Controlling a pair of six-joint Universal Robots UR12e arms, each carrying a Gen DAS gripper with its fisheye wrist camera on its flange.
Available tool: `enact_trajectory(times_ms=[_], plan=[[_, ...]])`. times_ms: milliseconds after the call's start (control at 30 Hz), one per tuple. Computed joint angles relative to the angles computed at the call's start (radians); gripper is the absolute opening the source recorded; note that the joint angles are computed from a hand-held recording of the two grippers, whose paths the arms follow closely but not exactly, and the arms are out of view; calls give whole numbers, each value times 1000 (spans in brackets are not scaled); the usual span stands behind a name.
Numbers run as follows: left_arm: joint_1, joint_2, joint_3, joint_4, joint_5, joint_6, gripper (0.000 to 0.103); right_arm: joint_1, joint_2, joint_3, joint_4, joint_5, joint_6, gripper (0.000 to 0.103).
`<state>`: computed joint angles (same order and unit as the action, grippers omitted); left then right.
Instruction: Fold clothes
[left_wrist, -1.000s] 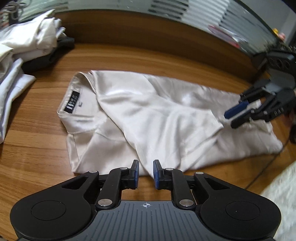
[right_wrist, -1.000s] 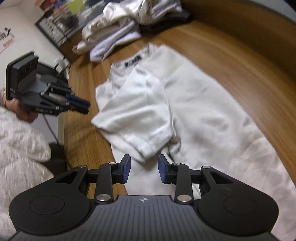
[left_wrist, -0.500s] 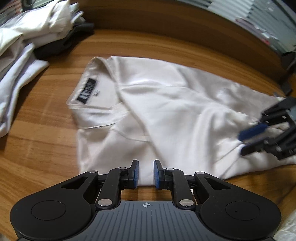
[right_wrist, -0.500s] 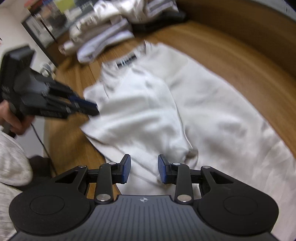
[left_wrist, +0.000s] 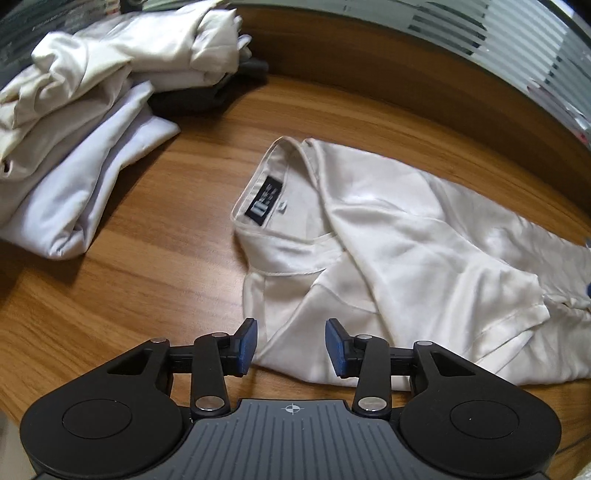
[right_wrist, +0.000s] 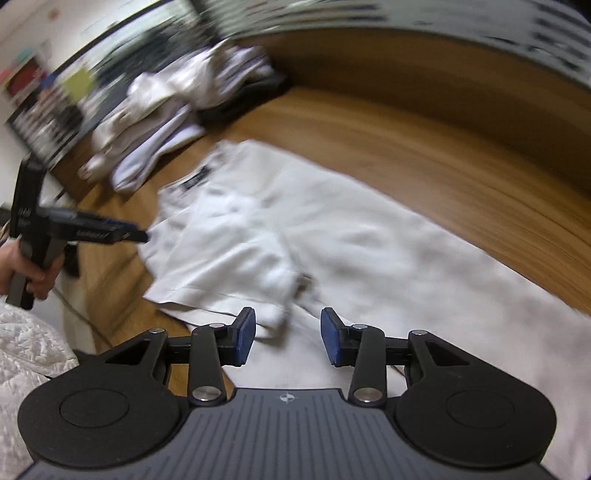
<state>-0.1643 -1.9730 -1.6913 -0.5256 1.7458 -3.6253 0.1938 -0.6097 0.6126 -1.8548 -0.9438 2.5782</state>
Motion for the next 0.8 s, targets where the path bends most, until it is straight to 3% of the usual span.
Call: enact_trajectory(times_ms=[100,233,367,467,667,800], plan=[[-8,-3,22,1,-17,43,54,-20,-62,121,-117,-77,96,44],[-15,-25,79,-4,-80,150,59,-39,-135,261,-227,-234,256,44],[-14,-70,166,-32,-195,294,61,-48,-204,386,-314,-420,419,44],[-13,-118,255,-88,-298,422,63,-57,-250,473,-379,-520,592,46],[-27,-252,495,-243,-495,721,65,-70,-314,593,-479,-627,897,59],[-53,-370,721,-397,-543,861,69,-79,-325,631,-525,-638,1024,59]])
